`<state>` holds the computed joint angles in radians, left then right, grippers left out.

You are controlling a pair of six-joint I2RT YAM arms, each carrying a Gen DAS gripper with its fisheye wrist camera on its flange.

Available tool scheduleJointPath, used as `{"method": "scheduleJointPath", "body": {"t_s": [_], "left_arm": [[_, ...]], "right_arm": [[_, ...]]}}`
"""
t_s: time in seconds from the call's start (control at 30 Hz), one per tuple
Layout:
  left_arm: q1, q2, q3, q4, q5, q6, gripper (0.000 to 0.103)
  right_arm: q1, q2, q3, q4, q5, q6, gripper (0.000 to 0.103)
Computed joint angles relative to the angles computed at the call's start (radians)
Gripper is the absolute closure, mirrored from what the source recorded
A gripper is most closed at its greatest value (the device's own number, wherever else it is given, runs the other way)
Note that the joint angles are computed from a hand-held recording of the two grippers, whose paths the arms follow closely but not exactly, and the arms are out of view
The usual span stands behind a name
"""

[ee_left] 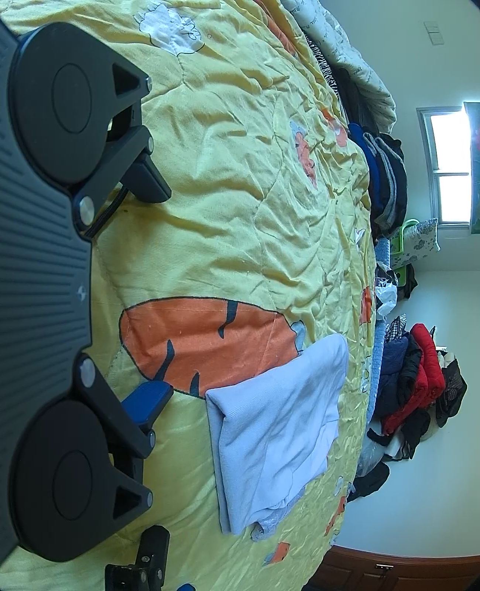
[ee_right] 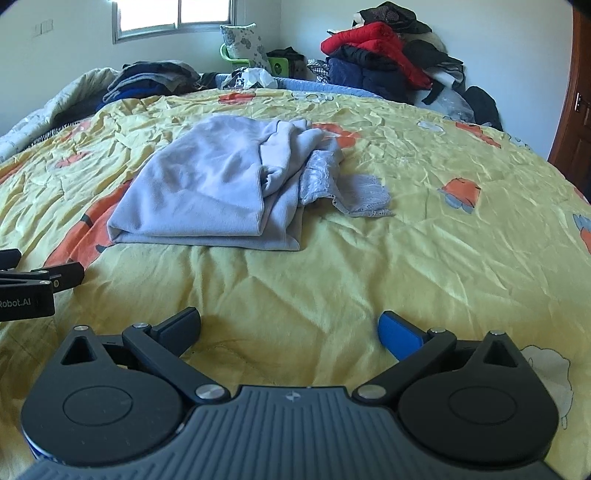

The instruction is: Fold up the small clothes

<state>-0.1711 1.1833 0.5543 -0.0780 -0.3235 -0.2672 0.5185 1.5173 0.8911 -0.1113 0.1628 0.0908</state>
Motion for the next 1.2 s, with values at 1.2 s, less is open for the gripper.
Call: {"method": "scheduleJointPath", "body": {"t_s": [1.2], "left_arm": [[-0.007, -0.001, 0.001, -0.003, -0.004, -0.008, 0.000]], "right_arm": [[0.010, -0.120, 0.070, -0.065, 0.060, 0.203, 0.000]]}}
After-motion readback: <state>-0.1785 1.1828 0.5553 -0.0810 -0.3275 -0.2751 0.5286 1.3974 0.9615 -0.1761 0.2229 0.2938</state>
